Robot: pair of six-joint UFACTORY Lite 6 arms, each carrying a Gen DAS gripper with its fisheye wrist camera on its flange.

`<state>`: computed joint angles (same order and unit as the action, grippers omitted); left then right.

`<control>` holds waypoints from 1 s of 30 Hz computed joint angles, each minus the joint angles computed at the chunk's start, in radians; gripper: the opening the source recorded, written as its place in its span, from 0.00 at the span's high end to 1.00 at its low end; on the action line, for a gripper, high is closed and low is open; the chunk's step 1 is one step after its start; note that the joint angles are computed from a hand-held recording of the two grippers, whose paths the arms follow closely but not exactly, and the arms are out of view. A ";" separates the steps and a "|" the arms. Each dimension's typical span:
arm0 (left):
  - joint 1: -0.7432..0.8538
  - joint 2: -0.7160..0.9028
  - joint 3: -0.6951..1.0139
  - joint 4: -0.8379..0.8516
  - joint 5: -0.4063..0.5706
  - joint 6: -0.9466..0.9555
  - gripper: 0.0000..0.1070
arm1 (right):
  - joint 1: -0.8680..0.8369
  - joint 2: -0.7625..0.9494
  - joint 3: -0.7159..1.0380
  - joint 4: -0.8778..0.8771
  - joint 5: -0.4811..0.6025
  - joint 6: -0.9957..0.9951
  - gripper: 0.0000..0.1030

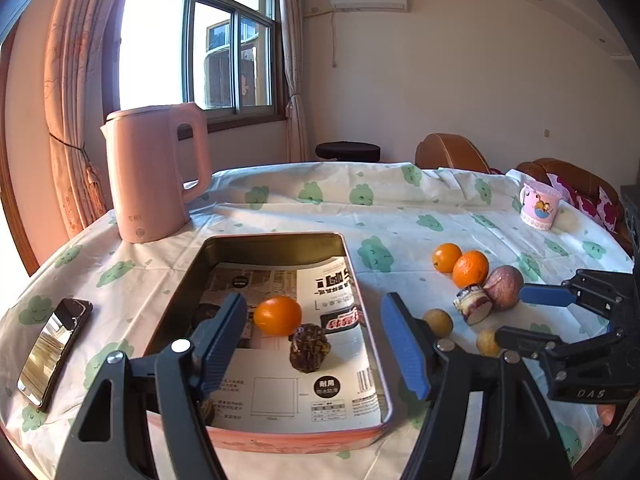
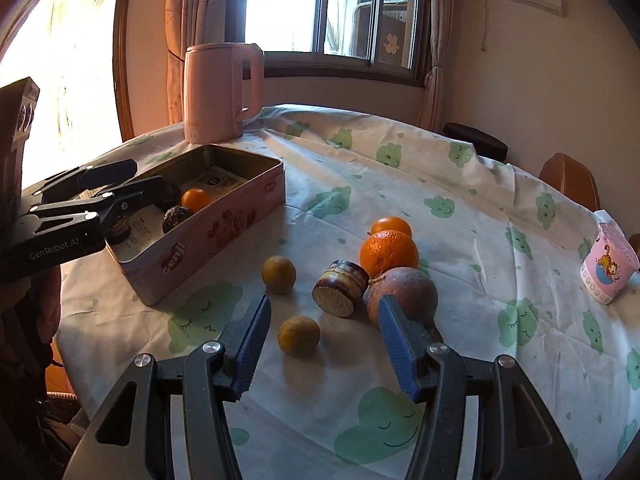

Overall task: Organize fruits
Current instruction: 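Move both open tools from the tin box to the fruit cluster, then grasp the brown cylindrical jar with the left tool while the right tool grasps a yellow-brown round fruit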

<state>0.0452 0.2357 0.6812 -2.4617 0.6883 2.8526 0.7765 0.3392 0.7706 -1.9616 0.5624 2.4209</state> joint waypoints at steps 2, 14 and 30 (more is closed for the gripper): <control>-0.026 -0.012 -0.013 -0.021 -0.004 0.021 0.33 | 0.002 0.034 0.018 -0.004 -0.015 -0.005 0.44; -0.136 -0.027 -0.035 -0.097 -0.028 0.078 0.33 | -0.122 0.078 0.044 -0.297 -0.208 0.269 0.73; -0.365 0.068 0.098 -0.169 -0.170 0.111 0.33 | -0.122 -0.267 -0.237 0.030 0.120 0.088 0.73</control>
<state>-0.3201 0.3039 0.7789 -2.6309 0.5182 2.9639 0.6544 0.0719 0.5335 -1.9314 0.6825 2.5085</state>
